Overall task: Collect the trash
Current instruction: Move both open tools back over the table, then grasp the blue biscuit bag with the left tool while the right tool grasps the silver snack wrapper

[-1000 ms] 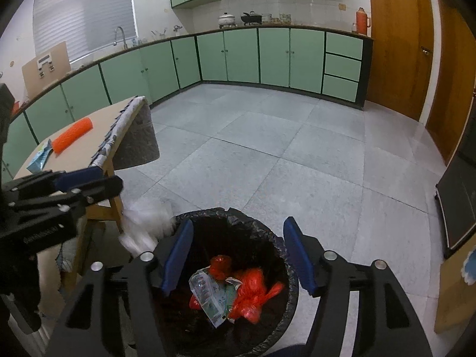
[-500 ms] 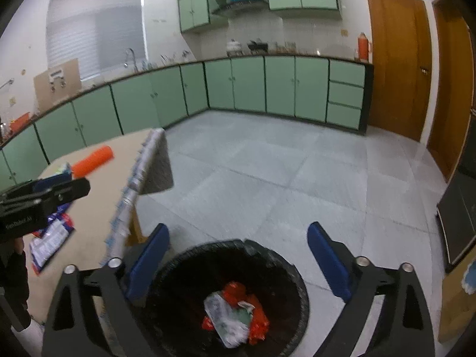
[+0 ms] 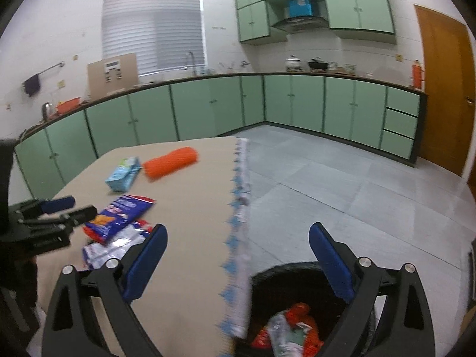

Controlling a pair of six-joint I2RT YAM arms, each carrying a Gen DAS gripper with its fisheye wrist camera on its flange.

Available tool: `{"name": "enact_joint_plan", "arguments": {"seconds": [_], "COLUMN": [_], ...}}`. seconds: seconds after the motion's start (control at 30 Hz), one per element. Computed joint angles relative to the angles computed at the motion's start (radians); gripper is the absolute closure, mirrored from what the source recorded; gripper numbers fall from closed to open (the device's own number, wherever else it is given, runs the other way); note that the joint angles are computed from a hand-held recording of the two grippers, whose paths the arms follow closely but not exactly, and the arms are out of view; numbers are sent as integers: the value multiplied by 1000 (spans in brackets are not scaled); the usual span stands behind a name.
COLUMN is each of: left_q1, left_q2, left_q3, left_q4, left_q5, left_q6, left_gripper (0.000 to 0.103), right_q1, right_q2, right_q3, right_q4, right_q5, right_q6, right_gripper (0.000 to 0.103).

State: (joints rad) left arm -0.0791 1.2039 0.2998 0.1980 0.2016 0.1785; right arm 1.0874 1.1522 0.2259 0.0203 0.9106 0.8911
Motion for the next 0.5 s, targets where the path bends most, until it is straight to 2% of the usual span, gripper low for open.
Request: {"name": "enact_joint_plan", "arguments": {"seconds": [0.17, 0.3, 0.5], "left_q1": [26, 37, 11], "left_q2": [130, 226, 355], "left_q3": [22, 39, 96], "left_q4": [60, 106, 146], "left_q5": [30, 58, 15], "left_q6": [5, 25, 4], "left_gripper": [31, 29, 29], "right_q1": [-24, -59, -104], "right_q2": [234, 295, 334], "right_q3": [82, 105, 115], "right_q4": [170, 218, 255], "right_q5": [-39, -75, -106], "right_q6": [-65, -91, -117], "right_gripper": [9, 9, 9]}}
